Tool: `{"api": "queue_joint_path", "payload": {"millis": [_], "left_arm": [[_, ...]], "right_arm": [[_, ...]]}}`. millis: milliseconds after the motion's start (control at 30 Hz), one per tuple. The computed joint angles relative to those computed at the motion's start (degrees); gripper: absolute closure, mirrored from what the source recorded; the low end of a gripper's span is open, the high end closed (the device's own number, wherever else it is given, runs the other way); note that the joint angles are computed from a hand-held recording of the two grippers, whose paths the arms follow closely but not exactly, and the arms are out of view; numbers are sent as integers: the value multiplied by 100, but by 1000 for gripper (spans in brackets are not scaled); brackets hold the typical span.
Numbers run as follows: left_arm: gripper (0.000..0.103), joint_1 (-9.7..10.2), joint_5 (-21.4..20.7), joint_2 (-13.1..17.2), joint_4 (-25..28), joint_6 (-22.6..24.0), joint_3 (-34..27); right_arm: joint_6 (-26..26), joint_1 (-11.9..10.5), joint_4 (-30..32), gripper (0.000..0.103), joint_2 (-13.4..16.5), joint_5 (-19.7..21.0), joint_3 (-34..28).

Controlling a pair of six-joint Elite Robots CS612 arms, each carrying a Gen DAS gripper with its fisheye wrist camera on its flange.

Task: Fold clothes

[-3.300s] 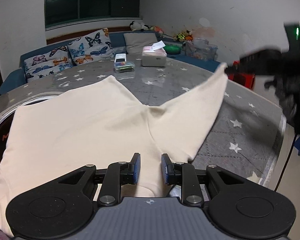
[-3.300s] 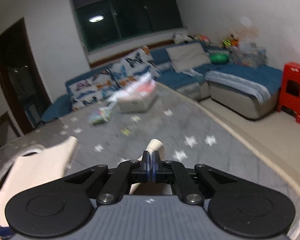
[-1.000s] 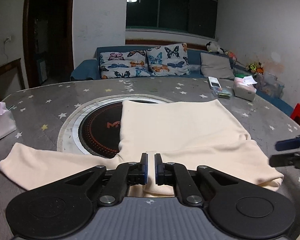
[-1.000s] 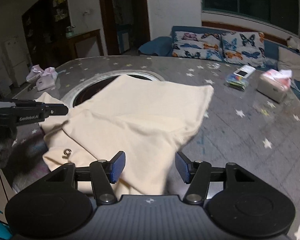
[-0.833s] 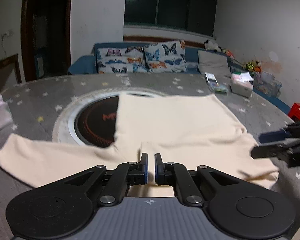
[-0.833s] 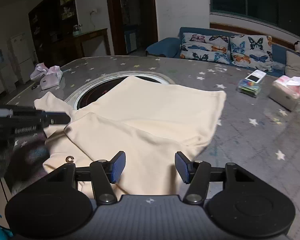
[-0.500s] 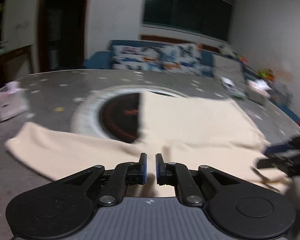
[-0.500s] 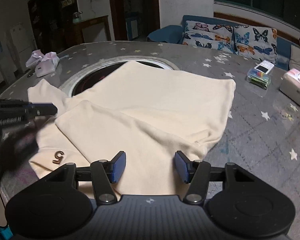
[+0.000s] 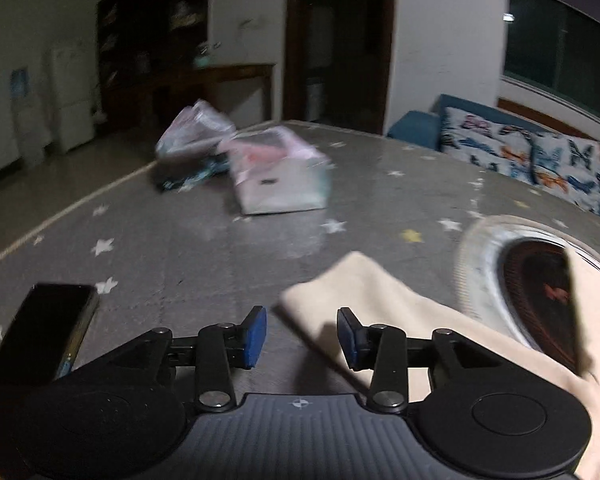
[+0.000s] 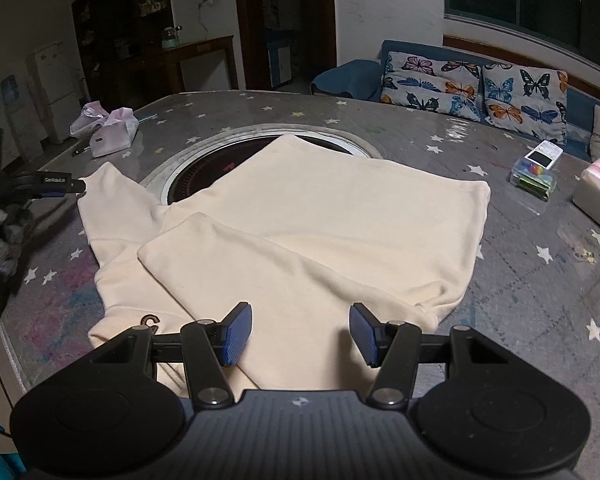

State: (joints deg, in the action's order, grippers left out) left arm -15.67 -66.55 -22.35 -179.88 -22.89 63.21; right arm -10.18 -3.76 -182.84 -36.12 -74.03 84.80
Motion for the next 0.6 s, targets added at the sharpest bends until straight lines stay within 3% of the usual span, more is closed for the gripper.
{"api": "queue_joint_path", "payload": {"millis": [133, 200, 233, 267, 333, 600], "left_arm": [[64, 63, -145, 53, 13, -95, -106], [73, 73, -216, 66, -63, -69, -112], [85, 77, -250, 72, -87, -58, -117], [91, 83, -295, 76, -111, -64, -121], [97, 103, -457, 69, -176, -175, -118], [98, -35, -1034, -110, -913, 105, 119]], "right_arm": [[12, 3, -45, 48, -23, -18, 28], [30, 2, -72, 48, -32, -30, 45], [37, 0, -83, 48, -35, -33, 53], [44, -2, -95, 48, -39, -36, 61], [79, -11, -138, 48, -47, -40, 86], [247, -69, -415, 48, -101, -42, 243]]}}
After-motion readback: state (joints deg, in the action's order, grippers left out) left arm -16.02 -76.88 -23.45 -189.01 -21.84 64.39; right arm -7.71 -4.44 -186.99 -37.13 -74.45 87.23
